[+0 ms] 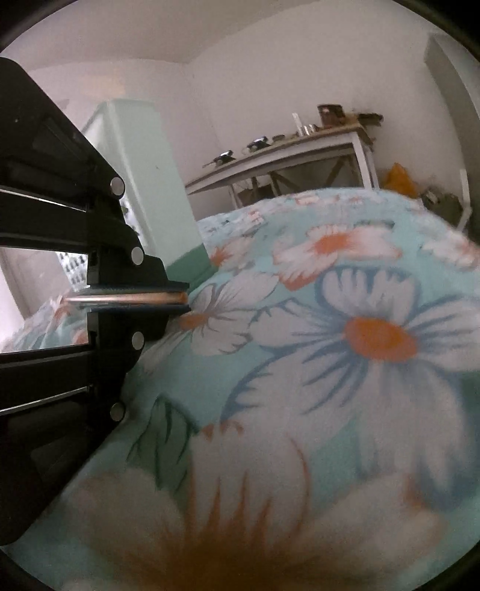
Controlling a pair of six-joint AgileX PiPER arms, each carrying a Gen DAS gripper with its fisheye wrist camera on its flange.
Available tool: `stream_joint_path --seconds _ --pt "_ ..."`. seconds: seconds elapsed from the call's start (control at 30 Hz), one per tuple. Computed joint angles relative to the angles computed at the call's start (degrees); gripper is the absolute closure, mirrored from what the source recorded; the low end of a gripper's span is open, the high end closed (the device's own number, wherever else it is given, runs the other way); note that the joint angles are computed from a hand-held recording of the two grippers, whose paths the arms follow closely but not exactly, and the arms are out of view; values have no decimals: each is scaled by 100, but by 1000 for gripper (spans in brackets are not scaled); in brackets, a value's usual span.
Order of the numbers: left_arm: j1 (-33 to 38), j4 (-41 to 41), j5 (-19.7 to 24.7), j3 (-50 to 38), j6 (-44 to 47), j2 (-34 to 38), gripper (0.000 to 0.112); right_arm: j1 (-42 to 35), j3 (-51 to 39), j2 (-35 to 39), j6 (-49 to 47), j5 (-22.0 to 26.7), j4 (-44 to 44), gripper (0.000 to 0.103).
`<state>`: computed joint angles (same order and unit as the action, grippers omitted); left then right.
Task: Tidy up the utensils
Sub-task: 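Grasp a chopstick with the right tool while the left tool lifts its chopstick, then drop the left tool's chopstick into the basket while the right tool holds its chopstick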
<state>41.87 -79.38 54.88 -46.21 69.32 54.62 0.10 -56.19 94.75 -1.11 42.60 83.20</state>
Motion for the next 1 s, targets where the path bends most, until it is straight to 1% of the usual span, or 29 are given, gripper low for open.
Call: stream_joint_path --seconds 0.07,0.13,0.17,0.2,0.27,0.3,0.33,0.37,0.47,0.53,0.57,0.6,0.63,0.67,0.7,0.73,0.77,0.8,0.83,0.87,0.9,1.0 --pt "-4 25 1 1 -22 -5 106 -29 -57 -234 -16 -222 -378 99" --pt "34 29 67 13 -13 12 106 -212 95 -865 -243 -471 -905 98" --pt "49 34 90 9 -10 29 106 -252 98 -1017 -302 -525 -1051 98" --pt "50 33 100 19 5 42 106 -408 112 -1399 -374 -544 -1400 98" --pt "9 37 77 19 -15 64 106 -582 -45 -1877 -413 -447 -1952 98" --pt "-15 35 63 21 -32 61 106 -592 -166 -2023 -340 -454 -2194 99" --pt "-41 38 44 16 -46 60 106 -684 -333 -2269 -348 -350 -2521 99" --pt "-99 41 -10 24 -61 45 106 -694 -580 -2452 -232 -277 -2995 99" --pt "-209 -12 -94 71 -55 34 105 -229 -1421 -2595 290 -309 -4615 99" --pt "-309 -17 -177 85 -65 17 105 9 -1699 -2595 326 -194 -5151 98" --pt "-336 -20 -201 88 -56 22 105 253 -1895 -2509 393 -128 -5532 99" --pt "-383 -5 -237 80 -65 24 105 554 -2089 -2318 545 -163 -5917 99" --pt "-469 27 -311 69 -92 14 105 865 -2172 -2230 879 -198 -6490 98" --pt "-503 34 -340 60 -88 25 105 1145 -2210 -2140 1211 -336 -7063 98" --pt "-506 5 -274 55 -32 42 105 1432 -2106 -2142 1380 -602 -7635 97" --pt "-542 8 -305 62 -31 22 105 1592 -1917 -2281 1490 -745 -8148 96" --pt "-533 -4 -292 75 3 15 105 1740 -1837 -2296 1640 -897 -8431 97" --pt "-556 10 -311 79 27 5 105 1794 -1779 -2294 1769 -976 -8485 97" --pt "-609 36 -358 75 30 -9 105 1823 -1825 -2192 1745 -947 -8309 98" --pt "-648 61 -372 61 34 -15 105 1751 -1826 -2090 1492 -969 -7905 98" --pt "-690 73 -394 55 30 -17 105 1692 -1818 -2010 1288 -987 -7682 98" --pt "-744 106 -380 6 -16 -1 105 1671 -1748 -1803 1342 -1149 -7664 98"
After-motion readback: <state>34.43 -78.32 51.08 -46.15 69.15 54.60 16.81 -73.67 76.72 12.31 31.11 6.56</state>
